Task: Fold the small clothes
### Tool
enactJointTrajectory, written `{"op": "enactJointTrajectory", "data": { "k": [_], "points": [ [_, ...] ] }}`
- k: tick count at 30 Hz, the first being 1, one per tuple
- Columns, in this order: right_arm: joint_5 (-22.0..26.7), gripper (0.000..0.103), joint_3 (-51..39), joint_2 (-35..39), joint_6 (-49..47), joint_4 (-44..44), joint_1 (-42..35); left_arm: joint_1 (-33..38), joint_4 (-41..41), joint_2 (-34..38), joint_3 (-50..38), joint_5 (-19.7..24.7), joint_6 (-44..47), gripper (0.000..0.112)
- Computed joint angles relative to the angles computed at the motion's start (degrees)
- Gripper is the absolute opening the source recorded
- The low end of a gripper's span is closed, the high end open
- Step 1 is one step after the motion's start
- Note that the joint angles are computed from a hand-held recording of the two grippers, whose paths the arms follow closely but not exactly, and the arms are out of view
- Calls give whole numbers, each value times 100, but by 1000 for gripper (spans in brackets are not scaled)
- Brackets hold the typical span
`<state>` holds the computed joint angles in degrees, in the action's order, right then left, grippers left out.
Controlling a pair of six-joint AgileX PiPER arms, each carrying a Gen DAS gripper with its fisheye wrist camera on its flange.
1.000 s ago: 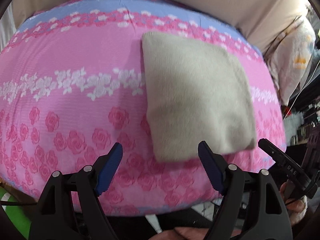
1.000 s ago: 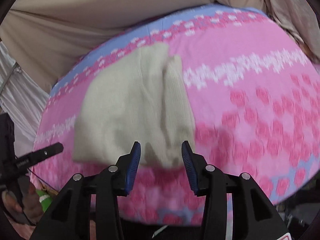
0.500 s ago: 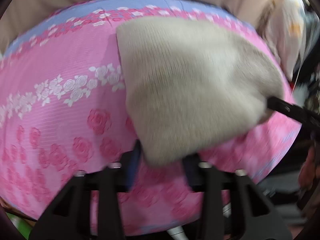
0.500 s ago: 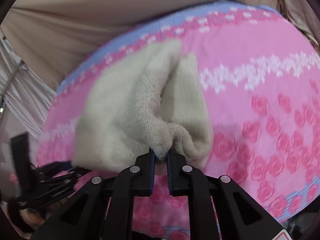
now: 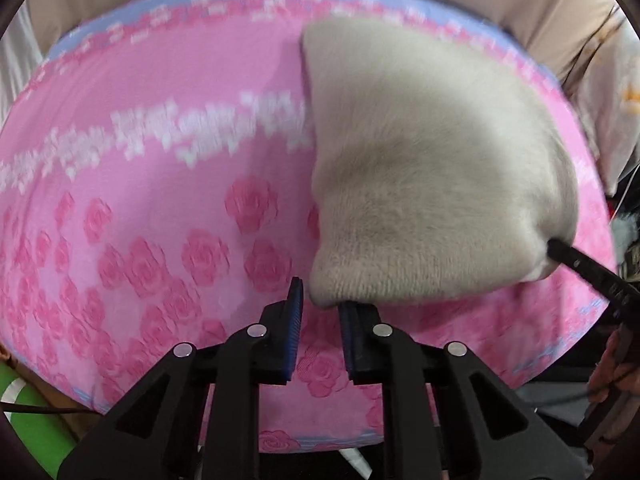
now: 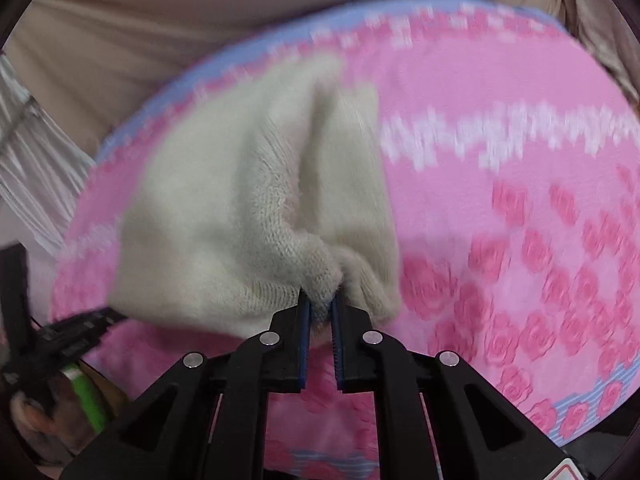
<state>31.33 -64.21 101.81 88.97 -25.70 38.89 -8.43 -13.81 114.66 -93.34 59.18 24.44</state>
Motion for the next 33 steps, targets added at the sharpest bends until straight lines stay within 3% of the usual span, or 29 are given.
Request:
{"op": "enactJointTrajectory", "data": {
  "k": [1, 6, 8, 10, 12, 15, 17, 20, 23, 25, 26, 27, 28, 29, 30, 33],
  "points": [
    [-23, 8, 43, -48, 138, -120, 47, -2, 44, 2, 5, 48, -12, 17],
    [872, 19, -505, -349, 2, -91, 226, 262, -469, -539, 10, 403, 699, 19],
    [1032, 22, -753, -420, 1, -280, 190, 281, -504, -753, -21, 345, 808, 28],
    [975, 29, -1042, -285, -283, -178, -34, 217, -523, -850, -102, 219, 736, 42],
    [603, 36, -1113, -78, -635, 168, -324, 139, -573, -763, -348, 194, 606, 43],
    [679, 36, -1335, 218, -1202, 1031, -610, 11, -453, -485, -747, 265, 318, 44],
    [603, 36, -1044, -84, -776, 771, -473, -25, -391, -386, -933, 314, 148, 44],
    [1361, 36, -926, -359, -489, 313, -95, -12, -353, -374, -895, 261, 25, 47],
    [1501, 37, -805, -612, -369, 129, 70, -22, -250, -286, -903, 340, -50, 47],
    [1324, 52, -896, -611, -308, -100, 28, -60, -245, -221, -939, 383, -53, 47],
    [1213, 69, -994, -522, -273, -242, -19, -93, -236, -208, -940, 377, -68, 47],
    [1067, 75, -1067, -402, -319, -274, -88, -131, -240, -172, -979, 397, -79, 47],
    [863, 75, -1143, -220, -514, -172, -210, -157, -261, -149, -1004, 417, -75, 47],
    [647, 60, -1225, 12, -938, 155, -388, -200, -290, -110, -1044, 436, -76, 47],
    [397, 8, -1242, 177, -1255, 508, -529, -241, -287, -78, -1080, 447, -99, 48],
    [468, 11, -1223, -68, -1001, 193, -546, -316, -258, -33, -1193, 481, -150, 47]
  ]
}}
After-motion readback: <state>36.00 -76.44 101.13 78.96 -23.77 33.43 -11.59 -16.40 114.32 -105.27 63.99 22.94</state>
